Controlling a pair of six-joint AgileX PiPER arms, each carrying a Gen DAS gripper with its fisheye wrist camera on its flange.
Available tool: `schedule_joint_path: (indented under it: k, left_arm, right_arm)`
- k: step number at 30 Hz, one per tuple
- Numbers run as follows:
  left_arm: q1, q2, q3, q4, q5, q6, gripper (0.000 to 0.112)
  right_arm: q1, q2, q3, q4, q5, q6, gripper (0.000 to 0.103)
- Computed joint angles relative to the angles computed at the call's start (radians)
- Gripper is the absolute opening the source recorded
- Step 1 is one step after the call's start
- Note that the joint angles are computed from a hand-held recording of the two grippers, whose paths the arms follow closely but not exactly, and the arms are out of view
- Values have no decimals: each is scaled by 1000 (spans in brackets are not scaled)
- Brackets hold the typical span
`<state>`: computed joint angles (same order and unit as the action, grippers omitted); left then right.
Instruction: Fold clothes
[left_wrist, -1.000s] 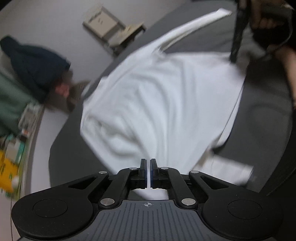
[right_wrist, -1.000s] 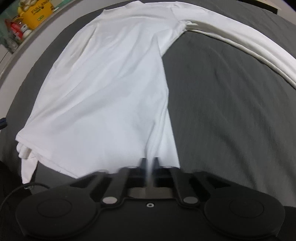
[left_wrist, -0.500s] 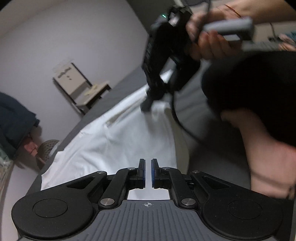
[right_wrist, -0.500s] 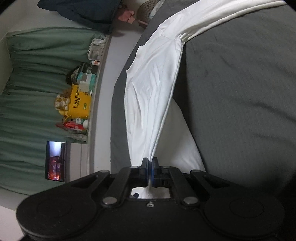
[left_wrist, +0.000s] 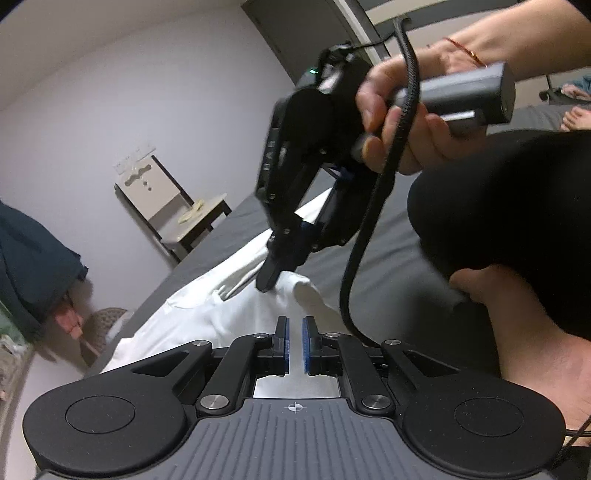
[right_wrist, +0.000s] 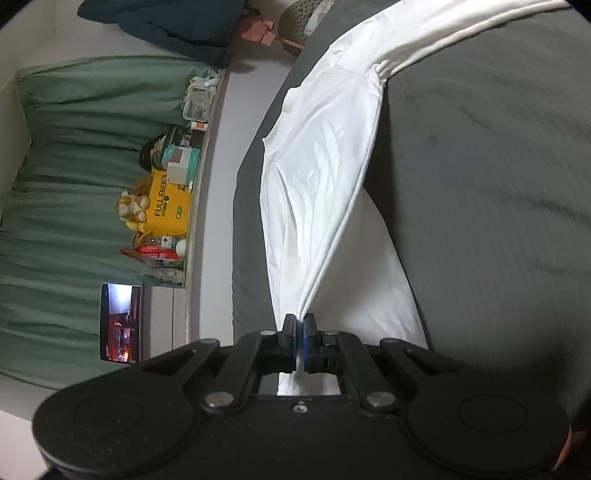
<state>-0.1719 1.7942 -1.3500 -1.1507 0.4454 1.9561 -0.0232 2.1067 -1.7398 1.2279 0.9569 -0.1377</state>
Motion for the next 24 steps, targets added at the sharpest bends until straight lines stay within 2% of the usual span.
schedule_joint_path:
  k: [2, 7, 10, 15, 21, 24]
  left_arm:
    - [-5, 6, -6, 14, -6, -34, 7]
    - [46, 8, -5, -143, 50, -85, 7]
    - [58, -3, 20, -177, 55, -90, 7]
    - [28, -23, 53, -213, -10, -83, 7]
    - [11, -35, 67, -186, -39, -120, 7]
    - [0, -48, 101, -310, -102, -20, 7]
  right_arm:
    - [8, 2, -17, -28, -6, 14, 4]
    - [18, 11, -44, -56, -12, 32, 4]
    - [27, 17, -62, -69, -9, 40, 4]
    - [36, 20, -77, -87, -10, 46, 4]
    - [44, 26, -88, -100, -12, 60, 4]
    - [49, 28, -88, -101, -18, 61, 4]
